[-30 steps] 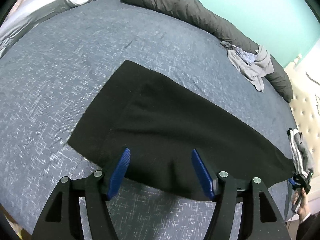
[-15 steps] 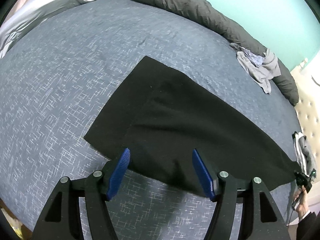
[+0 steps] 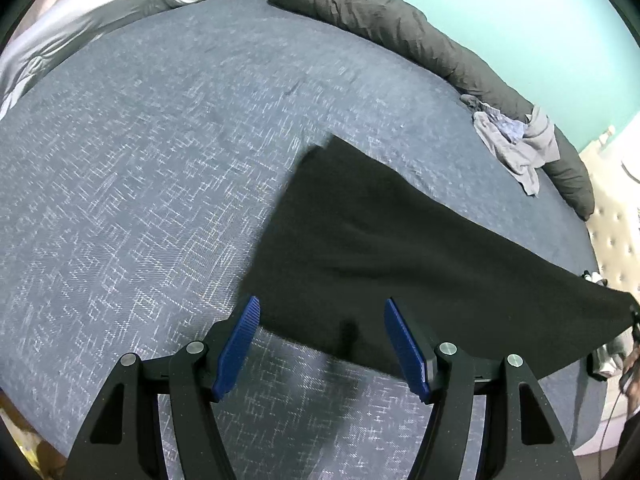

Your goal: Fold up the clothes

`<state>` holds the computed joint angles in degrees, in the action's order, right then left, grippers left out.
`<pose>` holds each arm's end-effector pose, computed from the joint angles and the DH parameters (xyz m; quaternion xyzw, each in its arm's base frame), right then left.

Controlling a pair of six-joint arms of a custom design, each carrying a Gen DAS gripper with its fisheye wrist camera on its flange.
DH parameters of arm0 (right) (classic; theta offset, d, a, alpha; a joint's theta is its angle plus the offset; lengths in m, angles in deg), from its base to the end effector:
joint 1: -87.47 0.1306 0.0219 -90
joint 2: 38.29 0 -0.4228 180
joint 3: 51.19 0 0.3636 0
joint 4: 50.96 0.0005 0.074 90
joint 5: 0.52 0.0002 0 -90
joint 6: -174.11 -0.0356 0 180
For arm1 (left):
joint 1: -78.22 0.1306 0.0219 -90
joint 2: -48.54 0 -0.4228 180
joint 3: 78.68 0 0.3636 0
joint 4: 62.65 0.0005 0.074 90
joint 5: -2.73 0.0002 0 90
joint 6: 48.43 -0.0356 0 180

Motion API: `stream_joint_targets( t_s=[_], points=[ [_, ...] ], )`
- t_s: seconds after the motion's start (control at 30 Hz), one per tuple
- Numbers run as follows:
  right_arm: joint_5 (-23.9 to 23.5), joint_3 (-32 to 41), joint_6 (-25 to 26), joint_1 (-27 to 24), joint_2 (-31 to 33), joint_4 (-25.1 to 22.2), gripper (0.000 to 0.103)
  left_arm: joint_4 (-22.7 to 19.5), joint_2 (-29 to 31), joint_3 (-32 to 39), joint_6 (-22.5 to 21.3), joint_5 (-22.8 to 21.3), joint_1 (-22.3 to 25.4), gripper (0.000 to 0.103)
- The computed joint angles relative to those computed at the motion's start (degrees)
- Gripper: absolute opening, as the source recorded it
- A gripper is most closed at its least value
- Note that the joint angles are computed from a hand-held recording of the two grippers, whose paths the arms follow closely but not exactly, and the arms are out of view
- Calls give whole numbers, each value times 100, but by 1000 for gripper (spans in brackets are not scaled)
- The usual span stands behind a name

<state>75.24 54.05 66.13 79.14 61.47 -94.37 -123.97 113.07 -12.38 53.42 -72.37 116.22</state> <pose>0.5365 -0.0702 0.5151 0.1499 0.8806 0.1476 0.4246 0.2095 0.1514 0.4300 -0.3723 0.8820 -0.0630 0.2819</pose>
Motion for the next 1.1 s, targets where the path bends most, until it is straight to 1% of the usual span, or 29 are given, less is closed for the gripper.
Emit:
stream_joint_targets(
  t_s=[0.1, 0.23, 0.3, 0.43, 0.53, 0.6, 0.73, 0.87, 0.97, 1.1],
  points=[
    [213, 589, 54, -163, 143, -322, 7, -40, -43, 29, -37, 14, 3, 69],
    [368, 1249, 391, -396, 271, -745, 7, -38, -41, 24, -28, 17, -38, 69],
    [382, 1485, 505, -502, 305, -892, 7, -15, -42, 8, 16, 10, -92, 69],
    [343, 1786, 747, -484, 367, -1216, 7, 38, -49, -5, 132, -16, -265, 69],
    [334, 1743, 941, -256, 331, -1205, 7, 58, -54, 44, 180, -69, -433, 69],
    [169, 1655, 893, -77, 289, -1184, 7, 52, -61, 89, 198, -92, -510, 69],
    [44, 1499, 865, 436, 227, -1141, 7, 65, -74, 173, 269, -136, -656, 69],
    [65, 1509, 822, 955, 250, -1172, 7, 97, -80, 232, 291, -149, -809, 69],
    [176, 1574, 853, 1396, 296, -1190, 7, 134, -94, 250, 323, -123, -892, 69],
    [339, 1791, 793, 1998, 442, -1336, 7, 153, -134, 238, 312, -102, -945, 69]
  ],
)
